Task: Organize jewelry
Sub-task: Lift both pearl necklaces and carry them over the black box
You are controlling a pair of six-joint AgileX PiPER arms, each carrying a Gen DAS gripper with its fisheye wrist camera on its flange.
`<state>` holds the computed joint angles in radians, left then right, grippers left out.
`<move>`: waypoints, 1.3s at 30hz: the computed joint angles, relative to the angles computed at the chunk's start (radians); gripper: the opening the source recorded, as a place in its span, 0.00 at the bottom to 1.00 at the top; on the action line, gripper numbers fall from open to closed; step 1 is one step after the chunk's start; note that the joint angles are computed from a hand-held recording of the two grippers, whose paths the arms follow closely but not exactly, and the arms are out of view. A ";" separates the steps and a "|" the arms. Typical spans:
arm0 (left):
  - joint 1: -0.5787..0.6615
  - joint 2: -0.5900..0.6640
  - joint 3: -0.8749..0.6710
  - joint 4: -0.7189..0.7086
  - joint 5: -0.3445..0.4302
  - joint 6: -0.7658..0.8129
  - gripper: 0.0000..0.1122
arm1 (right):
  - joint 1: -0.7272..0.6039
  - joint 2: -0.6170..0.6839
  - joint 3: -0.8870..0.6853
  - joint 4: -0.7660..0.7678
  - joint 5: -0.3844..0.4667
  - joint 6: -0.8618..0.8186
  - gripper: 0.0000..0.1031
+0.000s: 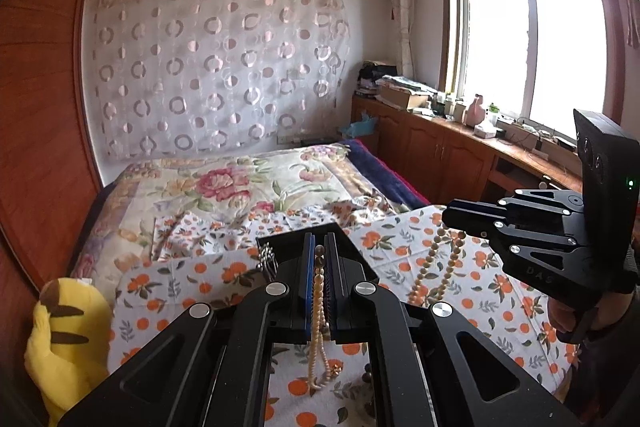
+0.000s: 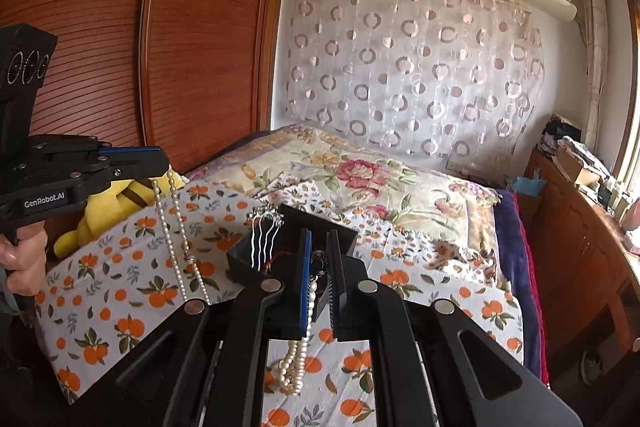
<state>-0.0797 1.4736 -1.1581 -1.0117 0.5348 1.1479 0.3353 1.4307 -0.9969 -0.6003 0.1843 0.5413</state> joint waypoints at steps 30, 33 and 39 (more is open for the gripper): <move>-0.055 0.217 -0.439 0.298 0.047 -0.354 0.04 | -0.052 0.115 -0.357 0.238 0.110 -0.291 0.08; -0.057 0.262 -0.489 0.310 0.066 -0.383 0.04 | -0.051 0.134 -0.396 0.238 0.124 -0.299 0.08; -0.055 0.327 -0.526 0.327 0.078 -0.411 0.04 | -0.057 0.161 -0.440 0.287 0.140 -0.345 0.08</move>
